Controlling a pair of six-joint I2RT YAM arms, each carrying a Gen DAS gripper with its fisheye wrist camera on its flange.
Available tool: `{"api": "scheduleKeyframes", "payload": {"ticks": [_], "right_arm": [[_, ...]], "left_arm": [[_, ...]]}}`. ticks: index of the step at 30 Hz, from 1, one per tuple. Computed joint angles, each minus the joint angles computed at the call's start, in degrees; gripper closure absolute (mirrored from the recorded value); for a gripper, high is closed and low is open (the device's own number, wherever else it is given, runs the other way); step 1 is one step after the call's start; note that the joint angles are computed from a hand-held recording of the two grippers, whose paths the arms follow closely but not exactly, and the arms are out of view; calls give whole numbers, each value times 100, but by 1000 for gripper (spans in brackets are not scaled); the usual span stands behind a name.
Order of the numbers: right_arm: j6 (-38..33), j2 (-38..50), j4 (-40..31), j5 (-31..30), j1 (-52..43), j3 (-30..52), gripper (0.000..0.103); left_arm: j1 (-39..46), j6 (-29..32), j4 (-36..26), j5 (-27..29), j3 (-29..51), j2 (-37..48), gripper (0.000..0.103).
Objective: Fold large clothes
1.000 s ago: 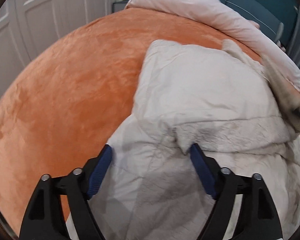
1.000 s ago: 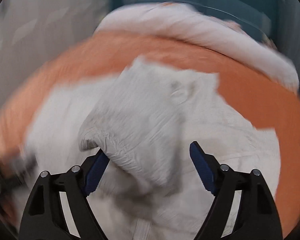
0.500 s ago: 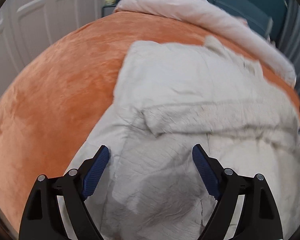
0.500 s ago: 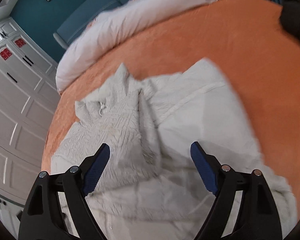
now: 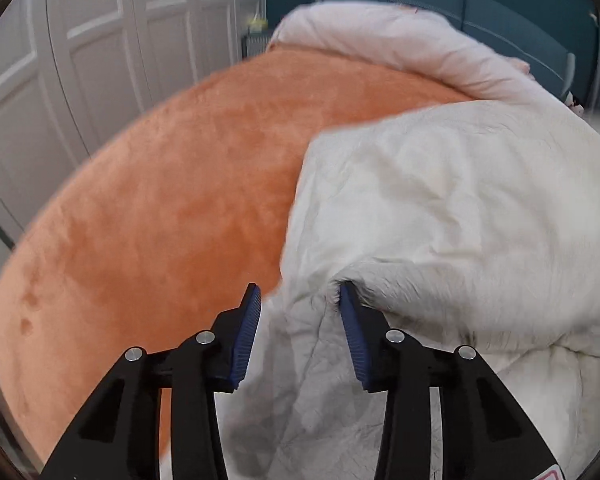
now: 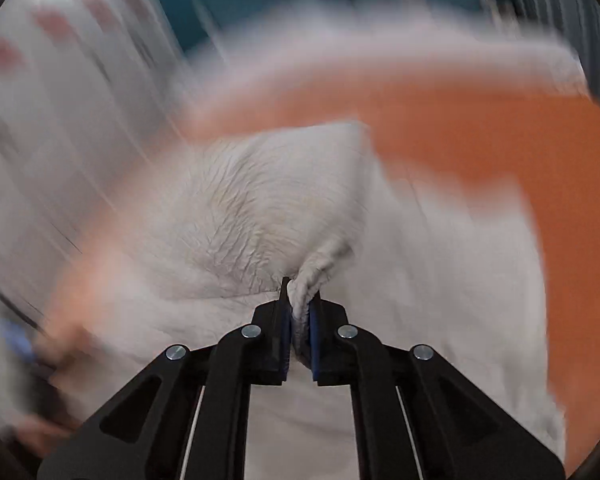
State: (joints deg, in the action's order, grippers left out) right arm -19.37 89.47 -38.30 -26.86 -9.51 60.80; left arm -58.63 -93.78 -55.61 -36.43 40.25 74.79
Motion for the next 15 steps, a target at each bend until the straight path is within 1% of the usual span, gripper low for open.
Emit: {"api": "scheduleKeyframes", "payload": {"ticks": [1,2,3,5,6,7,8,9,10,11,12,14,15], "right_arm": [[238,276,52,-133,-185,-107,98],[152,265,-184,-820,-543,-14,98],[314,-35,-71,-1193,-725,-138,97],[399,-408,-121,-2293,-1215,-171,97],[402,-490,43,-2358,-1269,-277,96],[353,-455,230,-2010,-1148,-378,96],[198,-252,309,-1380,-903,-407,95],[-70,151,305,-525,-562,-429,92],[-185,267,301,-412,-509,-484,92],[-222,94,367,-490,-587,-617,90],[-153,-139,325,-430,-585,-626,86],[-218,-659,176,-531,-909,-874,78],[-294,-922,69,-664,-1115,-924,78]], "left_arm": [[41,47,215,142,-124,-9,63],[-1,-66,254,207,-177,73,62],[-46,-140,240,189,-223,68,60],[-118,-257,309,210,-313,80,57],[-93,-243,425,267,-381,71,55],[-74,-246,472,285,-397,110,53],[-103,-306,451,277,-349,225,53],[-116,-309,442,255,-325,286,52],[-155,-361,378,251,-294,298,52],[-183,-401,332,261,-293,249,52],[-322,-618,202,293,-345,32,52],[-658,-1186,-121,279,-438,-372,52],[-1097,-1873,-571,135,-391,-615,51]]}}
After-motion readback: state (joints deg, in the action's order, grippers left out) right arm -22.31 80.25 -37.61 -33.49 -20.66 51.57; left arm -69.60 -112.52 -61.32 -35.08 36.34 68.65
